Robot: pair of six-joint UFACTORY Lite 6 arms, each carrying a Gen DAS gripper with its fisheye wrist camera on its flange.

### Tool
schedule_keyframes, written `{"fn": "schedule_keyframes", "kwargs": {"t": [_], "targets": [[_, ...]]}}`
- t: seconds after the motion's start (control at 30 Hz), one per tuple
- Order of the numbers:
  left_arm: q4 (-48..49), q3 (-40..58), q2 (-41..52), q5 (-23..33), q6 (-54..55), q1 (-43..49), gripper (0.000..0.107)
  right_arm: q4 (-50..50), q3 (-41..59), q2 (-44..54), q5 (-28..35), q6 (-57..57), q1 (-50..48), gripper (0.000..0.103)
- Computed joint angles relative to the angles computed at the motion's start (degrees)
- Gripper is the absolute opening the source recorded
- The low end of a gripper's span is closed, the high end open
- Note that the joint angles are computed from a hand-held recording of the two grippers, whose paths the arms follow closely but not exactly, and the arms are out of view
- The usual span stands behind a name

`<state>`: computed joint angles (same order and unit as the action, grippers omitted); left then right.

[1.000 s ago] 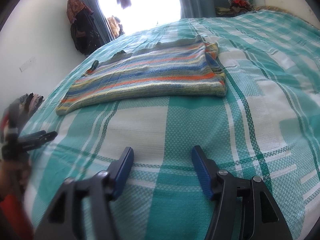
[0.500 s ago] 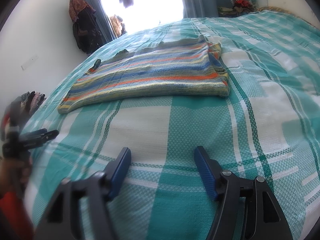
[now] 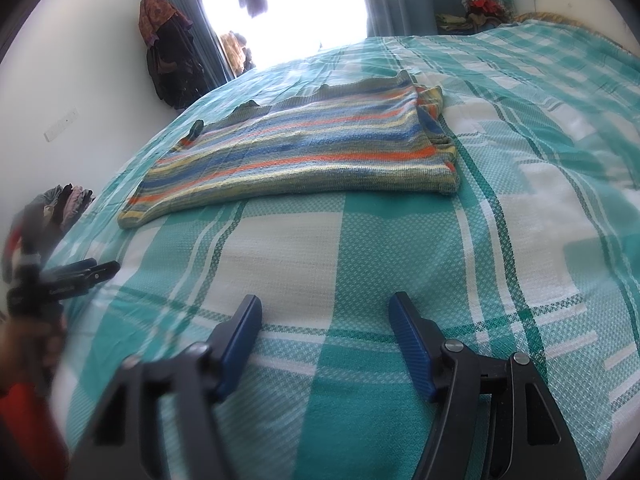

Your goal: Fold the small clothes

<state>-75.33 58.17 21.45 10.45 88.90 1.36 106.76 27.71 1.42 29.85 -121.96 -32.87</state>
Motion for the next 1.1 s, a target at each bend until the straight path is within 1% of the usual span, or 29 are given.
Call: {"fn": "schedule_keyframes", "kwargs": {"t": [0.1, 0.23, 0.5, 1.1], "targets": [[-3.7, -0.4, -0.1, 0.6, 3.7, 0.4, 0.102, 0.6, -0.1, -0.2, -0.6, -0.8, 0.2, 0.067], [-5.5, -0.4, 0.1, 1.8, 5.5, 1.1, 0.102, 2.4, -0.7, -0.8, -1.5, -2.4, 1.0, 0.067], [-6.2, -0.4, 0.2, 2.4, 6.1, 1.3, 0.102, 3.7, -1.2, -0.9, -1.4, -3.9, 1.0, 0.067], [-6.2, -0.3, 0.3, 2.1, 6.1, 1.2, 0.102, 3.2, -1.1, -0.8, -1.0, -3.6, 0.7, 0.067]]}}
